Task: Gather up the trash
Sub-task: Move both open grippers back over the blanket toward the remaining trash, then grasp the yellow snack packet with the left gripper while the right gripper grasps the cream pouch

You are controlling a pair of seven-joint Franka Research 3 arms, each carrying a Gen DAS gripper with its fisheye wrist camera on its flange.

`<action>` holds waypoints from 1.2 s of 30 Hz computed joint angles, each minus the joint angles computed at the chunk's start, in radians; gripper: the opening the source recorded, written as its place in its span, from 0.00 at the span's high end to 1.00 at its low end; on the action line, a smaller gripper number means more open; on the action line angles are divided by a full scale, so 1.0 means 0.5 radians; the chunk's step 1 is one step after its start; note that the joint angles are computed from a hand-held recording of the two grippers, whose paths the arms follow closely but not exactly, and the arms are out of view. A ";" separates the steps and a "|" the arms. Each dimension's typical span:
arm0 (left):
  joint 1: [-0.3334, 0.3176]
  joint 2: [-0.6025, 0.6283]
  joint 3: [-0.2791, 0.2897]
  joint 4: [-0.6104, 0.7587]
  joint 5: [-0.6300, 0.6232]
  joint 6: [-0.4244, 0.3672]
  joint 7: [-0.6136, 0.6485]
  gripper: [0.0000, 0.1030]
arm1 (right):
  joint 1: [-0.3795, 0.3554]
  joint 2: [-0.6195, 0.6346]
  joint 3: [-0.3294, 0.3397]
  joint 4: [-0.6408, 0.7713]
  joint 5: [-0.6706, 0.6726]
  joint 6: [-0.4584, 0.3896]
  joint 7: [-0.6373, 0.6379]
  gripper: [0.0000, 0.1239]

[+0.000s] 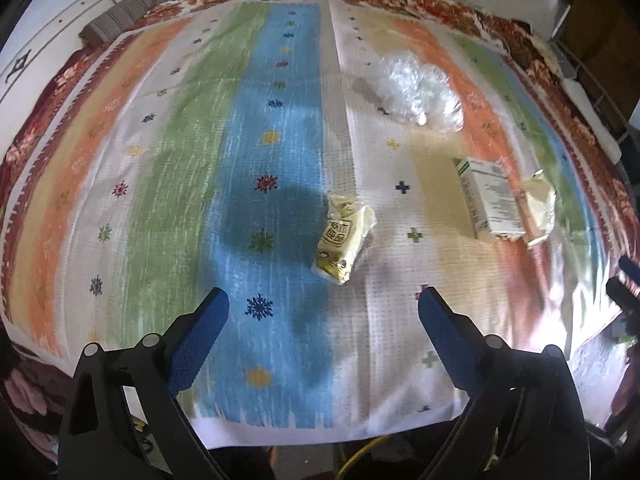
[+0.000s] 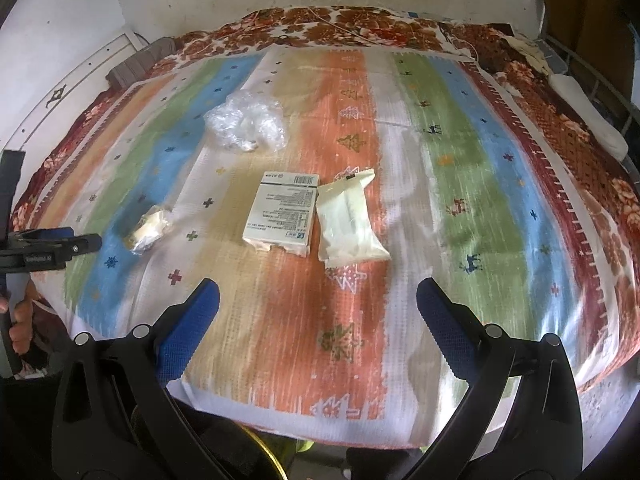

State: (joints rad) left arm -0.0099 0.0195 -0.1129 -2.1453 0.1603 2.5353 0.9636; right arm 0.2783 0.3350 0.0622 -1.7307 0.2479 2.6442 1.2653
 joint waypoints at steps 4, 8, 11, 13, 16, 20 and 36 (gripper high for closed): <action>0.014 0.070 0.000 0.041 -0.137 0.023 0.136 0.10 | -0.003 0.094 0.002 0.117 0.005 -0.028 -0.002 0.24; 0.033 0.129 -0.002 0.071 -0.204 0.064 0.200 0.10 | -0.016 0.180 0.021 0.220 0.033 -0.070 -0.053 0.24; 0.051 0.169 -0.006 0.095 -0.270 0.074 0.260 0.15 | 0.003 0.253 0.000 0.307 0.000 -0.105 -0.033 0.24; 0.059 0.193 -0.014 0.107 -0.311 0.087 0.301 0.21 | 0.003 0.307 -0.006 0.370 -0.007 -0.121 -0.020 0.25; 0.063 0.242 -0.022 0.152 -0.317 0.073 0.359 0.25 | -0.008 0.383 0.007 0.458 0.014 -0.118 -0.026 0.25; 0.061 0.286 -0.024 0.202 -0.295 0.069 0.342 0.25 | 0.028 0.506 -0.026 0.630 -0.050 -0.206 0.032 0.26; 0.083 0.375 -0.036 0.260 -0.338 0.106 0.325 0.27 | 0.072 0.952 -0.098 1.265 -0.231 -0.539 0.203 0.45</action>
